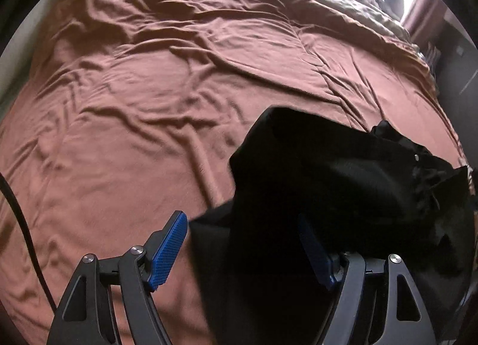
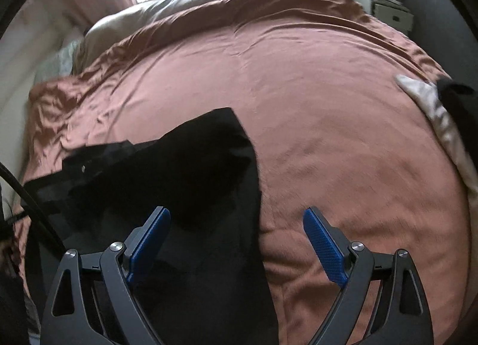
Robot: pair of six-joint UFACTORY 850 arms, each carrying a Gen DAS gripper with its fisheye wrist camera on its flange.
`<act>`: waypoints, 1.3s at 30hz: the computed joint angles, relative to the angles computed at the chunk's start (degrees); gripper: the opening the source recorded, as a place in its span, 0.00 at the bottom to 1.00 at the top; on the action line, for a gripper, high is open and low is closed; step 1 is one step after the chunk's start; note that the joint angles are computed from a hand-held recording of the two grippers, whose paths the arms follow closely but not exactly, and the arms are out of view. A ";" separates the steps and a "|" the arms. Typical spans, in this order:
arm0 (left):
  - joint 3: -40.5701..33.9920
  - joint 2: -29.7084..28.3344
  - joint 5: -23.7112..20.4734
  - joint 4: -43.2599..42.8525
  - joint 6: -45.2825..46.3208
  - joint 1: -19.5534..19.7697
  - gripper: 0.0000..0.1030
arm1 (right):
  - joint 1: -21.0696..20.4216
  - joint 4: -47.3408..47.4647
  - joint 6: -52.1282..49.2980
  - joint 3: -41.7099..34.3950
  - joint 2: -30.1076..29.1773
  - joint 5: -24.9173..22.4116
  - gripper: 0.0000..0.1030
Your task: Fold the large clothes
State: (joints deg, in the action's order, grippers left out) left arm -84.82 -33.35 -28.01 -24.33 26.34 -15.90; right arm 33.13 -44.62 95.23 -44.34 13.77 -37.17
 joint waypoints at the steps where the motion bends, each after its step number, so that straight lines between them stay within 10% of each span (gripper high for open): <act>1: -1.41 -1.13 -0.44 -1.02 1.54 -0.15 0.75 | -0.98 0.42 -1.48 -0.33 -0.63 0.76 0.87; 6: -8.05 -6.07 -3.95 -5.15 7.23 -0.38 0.53 | -5.79 0.93 -7.42 -2.10 -3.42 6.80 0.83; 10: -10.69 -7.84 -5.07 -5.70 8.06 -0.53 0.38 | -7.19 -1.72 -5.98 -2.06 -3.78 7.38 0.32; 14: -10.86 -7.66 -4.99 -7.81 8.76 -0.03 0.07 | -6.31 -11.30 4.90 0.90 -2.25 8.67 0.05; 26: -4.75 0.06 3.65 -15.39 15.31 0.50 0.03 | 2.34 -24.69 23.74 5.12 4.07 -0.28 0.01; 39: -15.13 -9.34 1.28 4.34 -5.67 -2.24 0.07 | -1.99 -17.49 21.29 2.08 -4.03 1.44 0.10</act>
State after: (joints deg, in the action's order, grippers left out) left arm -99.95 -42.69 -26.73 -19.99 20.68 -18.14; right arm 31.13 -62.10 116.52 -42.26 9.75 -35.73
